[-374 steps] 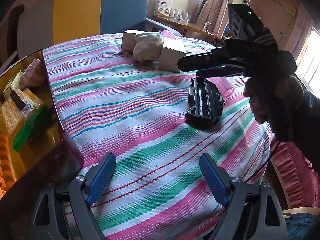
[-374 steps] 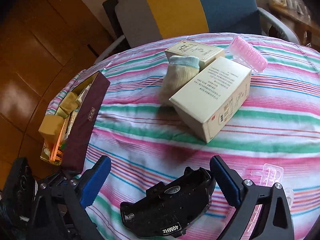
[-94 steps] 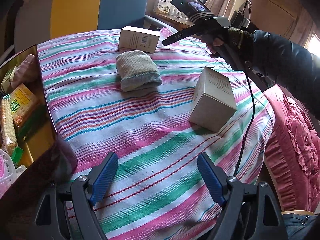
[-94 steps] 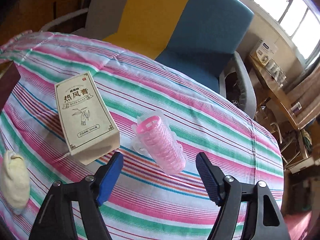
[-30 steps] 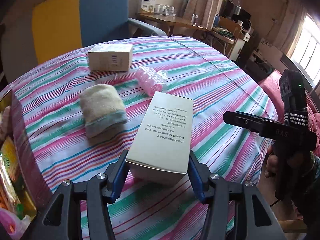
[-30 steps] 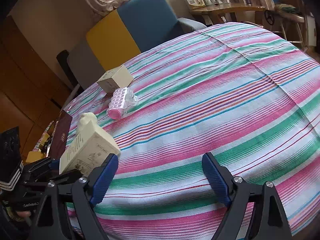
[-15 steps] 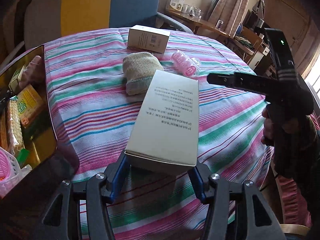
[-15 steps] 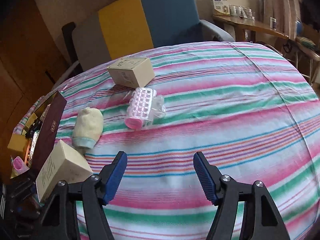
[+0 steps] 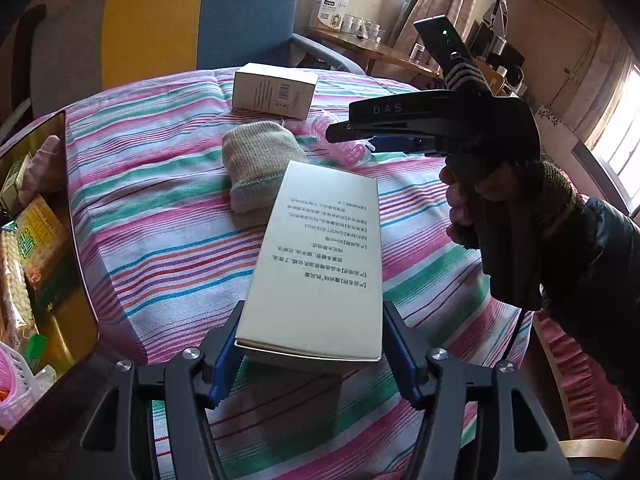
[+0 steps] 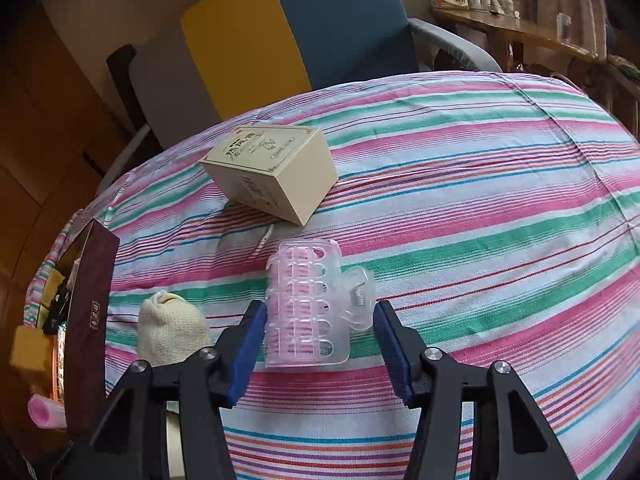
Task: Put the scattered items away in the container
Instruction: 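Grasp the clear pink hair clip with the right tool while the left tool holds the white box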
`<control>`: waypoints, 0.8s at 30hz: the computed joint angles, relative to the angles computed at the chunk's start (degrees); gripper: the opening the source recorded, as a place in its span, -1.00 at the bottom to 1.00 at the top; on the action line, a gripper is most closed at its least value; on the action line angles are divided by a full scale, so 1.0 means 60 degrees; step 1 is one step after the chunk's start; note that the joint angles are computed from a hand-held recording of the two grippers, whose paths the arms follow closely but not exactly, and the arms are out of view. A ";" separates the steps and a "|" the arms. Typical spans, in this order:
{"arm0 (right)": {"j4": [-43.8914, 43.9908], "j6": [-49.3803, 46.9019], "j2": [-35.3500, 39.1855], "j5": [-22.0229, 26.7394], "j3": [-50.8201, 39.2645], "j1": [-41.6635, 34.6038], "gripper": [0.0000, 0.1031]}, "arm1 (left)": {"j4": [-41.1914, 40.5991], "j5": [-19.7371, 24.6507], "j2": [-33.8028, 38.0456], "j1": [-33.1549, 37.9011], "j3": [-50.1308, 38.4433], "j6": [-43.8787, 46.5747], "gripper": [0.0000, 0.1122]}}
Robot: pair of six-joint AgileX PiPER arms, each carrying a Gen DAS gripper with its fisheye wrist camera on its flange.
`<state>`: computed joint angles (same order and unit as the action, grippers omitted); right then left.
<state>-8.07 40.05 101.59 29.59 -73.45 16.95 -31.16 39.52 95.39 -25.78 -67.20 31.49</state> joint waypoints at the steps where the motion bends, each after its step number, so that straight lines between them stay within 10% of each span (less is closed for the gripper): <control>1: -0.0192 0.0087 -0.0012 0.0000 0.0012 0.0067 0.06 | -0.0007 -0.0017 0.0012 -0.0004 0.0033 0.0003 0.12; 24: -0.1483 0.2317 -0.3683 -0.0338 0.4155 0.1764 0.11 | -0.0116 -0.0063 -0.0534 0.0039 0.0215 -0.0195 0.23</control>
<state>-16.97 53.96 79.49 27.56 -48.52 27.53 -31.86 39.14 92.19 -25.55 -65.91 30.32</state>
